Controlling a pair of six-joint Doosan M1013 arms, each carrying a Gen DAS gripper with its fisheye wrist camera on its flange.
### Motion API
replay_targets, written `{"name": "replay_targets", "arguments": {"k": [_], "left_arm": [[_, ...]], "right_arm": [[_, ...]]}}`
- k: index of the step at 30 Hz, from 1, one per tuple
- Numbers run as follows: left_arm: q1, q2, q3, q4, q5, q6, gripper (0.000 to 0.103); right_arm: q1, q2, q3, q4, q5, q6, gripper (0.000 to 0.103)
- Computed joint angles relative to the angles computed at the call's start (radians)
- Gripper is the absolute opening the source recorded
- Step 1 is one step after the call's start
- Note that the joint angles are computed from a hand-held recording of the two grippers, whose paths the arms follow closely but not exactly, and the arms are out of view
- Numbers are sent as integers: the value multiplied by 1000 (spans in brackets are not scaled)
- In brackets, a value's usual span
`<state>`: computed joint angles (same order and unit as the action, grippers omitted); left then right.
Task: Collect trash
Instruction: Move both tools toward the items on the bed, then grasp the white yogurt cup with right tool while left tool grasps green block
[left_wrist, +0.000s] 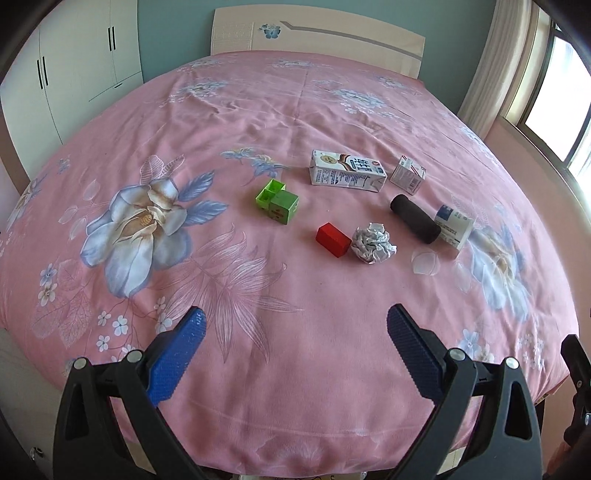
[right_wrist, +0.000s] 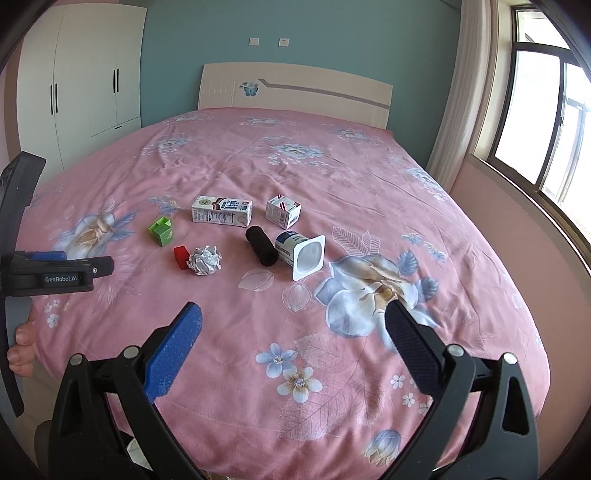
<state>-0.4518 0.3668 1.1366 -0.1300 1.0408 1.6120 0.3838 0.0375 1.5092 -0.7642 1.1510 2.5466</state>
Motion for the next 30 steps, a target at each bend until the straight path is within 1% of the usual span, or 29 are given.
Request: {"name": "replay_targets", "arguments": {"k": [5, 9, 13, 17, 19, 20, 21, 22, 23, 25, 26, 27, 28, 30], "left_arm": [[6, 82, -55, -34, 26, 20, 99], [5, 138, -96, -27, 13, 34, 94], [11, 196, -155, -39, 33, 35, 91], [7, 230, -188, -32, 12, 57, 91], [4, 240, -195, -27, -12, 81, 90], [2, 244, -197, -26, -24, 92, 87], [0, 249, -202, -28, -32, 105, 86], [-1, 254, -208, -32, -36, 118, 84], [-1, 261, -216, -39, -38, 132, 82], [1, 273, -230, -60, -41, 155, 81], [3, 279, -239, -78, -40, 168, 81], [7, 284, -246, -102, -40, 185, 81], [9, 291, -256, -118, -38, 198, 81], [11, 303, -275, -137, -35, 218, 79]], "right_arm": [[-83, 35, 10, 55, -70, -43, 97], [-152, 75, 7, 108, -135, -94, 97], [-215, 111, -8, 197, -190, -160, 97], [-269, 110, 12, 353, -319, -250, 97], [-281, 122, 11, 371, -343, -271, 97], [-285, 128, 10, 379, -350, -286, 97], [-292, 134, 9, 406, -359, -317, 95], [-299, 140, 6, 435, -366, -351, 89], [-304, 147, 3, 451, -368, -374, 86], [-317, 163, -7, 490, -370, -426, 75], [-323, 169, -10, 509, -373, -447, 73], [-330, 174, -11, 535, -378, -474, 68], [-337, 180, -14, 568, -380, -504, 61], [-350, 187, -14, 622, -394, -556, 53]]}}
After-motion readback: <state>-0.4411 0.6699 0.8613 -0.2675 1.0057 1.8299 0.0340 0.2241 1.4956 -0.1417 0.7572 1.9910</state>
